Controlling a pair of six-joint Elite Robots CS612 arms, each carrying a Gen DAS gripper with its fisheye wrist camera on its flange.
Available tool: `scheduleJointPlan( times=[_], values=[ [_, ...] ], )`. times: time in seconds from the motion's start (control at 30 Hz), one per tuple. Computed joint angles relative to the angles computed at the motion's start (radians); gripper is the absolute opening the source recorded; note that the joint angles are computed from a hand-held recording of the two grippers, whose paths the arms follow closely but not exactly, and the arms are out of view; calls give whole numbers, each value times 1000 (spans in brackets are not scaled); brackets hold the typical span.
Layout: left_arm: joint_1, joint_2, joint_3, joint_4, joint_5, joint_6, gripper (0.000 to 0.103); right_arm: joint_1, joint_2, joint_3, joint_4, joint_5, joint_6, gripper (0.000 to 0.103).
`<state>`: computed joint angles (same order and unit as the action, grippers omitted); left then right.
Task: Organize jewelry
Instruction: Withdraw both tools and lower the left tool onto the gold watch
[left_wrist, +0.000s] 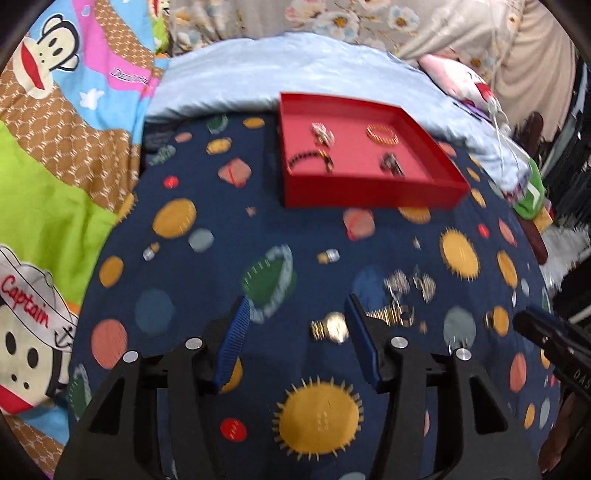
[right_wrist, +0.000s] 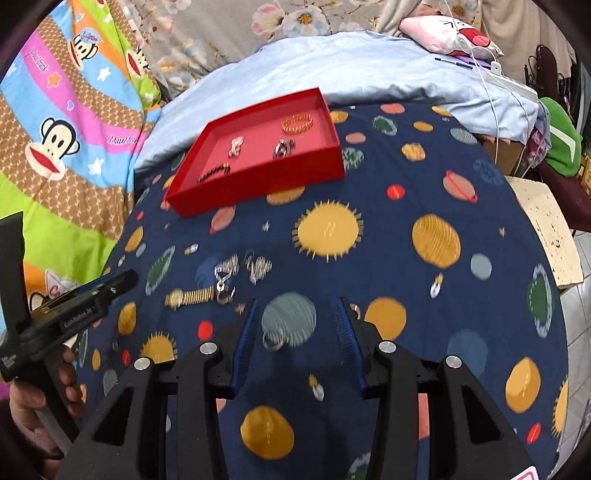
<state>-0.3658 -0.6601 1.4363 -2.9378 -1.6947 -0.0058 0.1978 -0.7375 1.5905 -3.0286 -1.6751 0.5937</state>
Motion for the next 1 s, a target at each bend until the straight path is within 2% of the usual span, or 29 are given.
scheduleJointPlan(
  times=[0.1, 0.2, 0.37, 0.43, 0.5, 0.53, 0.63, 0.83, 1.0],
  values=[
    [0, 6, 13, -17, -35, 41, 56, 6, 1, 3, 9, 6, -1, 42],
    [2, 24, 11, -54, -81, 126, 56, 8, 3, 2, 15, 15, 2, 42],
    [8, 57, -22, -53, -155, 238, 56, 11, 1, 2, 11, 11, 1, 42],
    [8, 68, -35, -46, -171, 276, 55, 11, 0, 2, 13, 10, 4, 42],
    [10, 75, -42, -38, -200, 308, 47, 10, 0, 3, 15, 11, 11, 42],
    [11, 78, -47, -26, -216, 323, 47, 9, 0, 3, 15, 15, 14, 42],
    [11, 80, -46, 3, -229, 345, 46, 9, 0, 5, 17, 18, 21, 42],
    [8, 53, 8, -10, -253, 364, 46, 9, 3, 0, 23, 25, 20, 42],
    [5, 54, 12, -38, -217, 269, 46, 11, 7, -6, 28, 33, 10, 42]
  ],
)
